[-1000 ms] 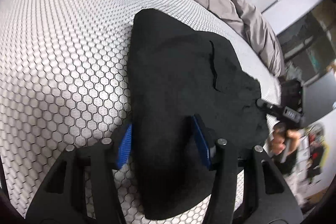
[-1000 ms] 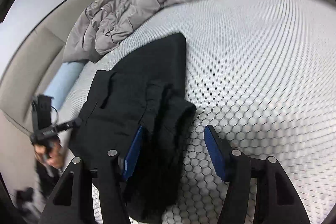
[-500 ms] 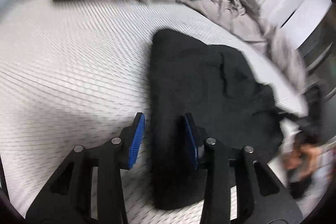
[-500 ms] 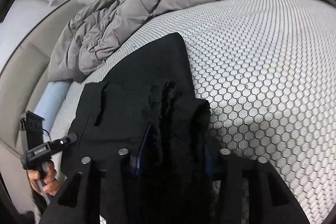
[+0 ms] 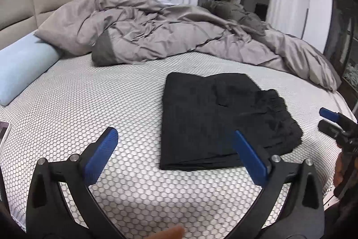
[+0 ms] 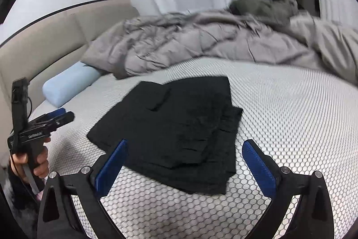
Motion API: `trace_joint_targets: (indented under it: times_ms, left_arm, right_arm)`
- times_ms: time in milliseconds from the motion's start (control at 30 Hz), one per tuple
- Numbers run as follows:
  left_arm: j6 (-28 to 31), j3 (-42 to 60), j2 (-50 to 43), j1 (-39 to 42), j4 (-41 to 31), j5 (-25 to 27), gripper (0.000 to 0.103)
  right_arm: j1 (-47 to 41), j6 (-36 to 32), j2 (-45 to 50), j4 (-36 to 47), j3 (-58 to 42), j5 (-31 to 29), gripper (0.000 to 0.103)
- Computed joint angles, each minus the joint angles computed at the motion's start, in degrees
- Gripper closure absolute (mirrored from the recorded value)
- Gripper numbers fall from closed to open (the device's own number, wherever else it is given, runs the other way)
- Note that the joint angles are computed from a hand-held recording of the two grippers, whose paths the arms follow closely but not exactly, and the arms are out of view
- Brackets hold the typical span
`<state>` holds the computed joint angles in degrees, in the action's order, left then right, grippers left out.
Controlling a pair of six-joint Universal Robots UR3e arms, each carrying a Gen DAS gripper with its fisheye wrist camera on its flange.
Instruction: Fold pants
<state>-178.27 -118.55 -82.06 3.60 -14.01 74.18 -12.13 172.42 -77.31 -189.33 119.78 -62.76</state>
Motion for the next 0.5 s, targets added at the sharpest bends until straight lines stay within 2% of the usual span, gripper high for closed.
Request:
trace_joint_targets:
  times_ms: [67, 233, 500]
  left_arm:
    - [0.1, -0.7, -0.2, -1.2, 2.0, 0.4, 0.001]
    - [-1.1, -1.6, -1.3, -2.5, 5.2, -0.1, 0.001]
    - [-1.1, -0.4, -5.6, -4.5, 8.7, 1.9, 0.001]
  right_arm:
    - [0.7, -0.4, 0.2, -4.5, 2.8, -1.2, 0.0]
    - [2.6, -0.7, 2.2, -6.7, 2.2, -3.2, 0.0]
    - [1.5, 2.4, 2.0, -8.9, 2.5, -1.8, 0.0]
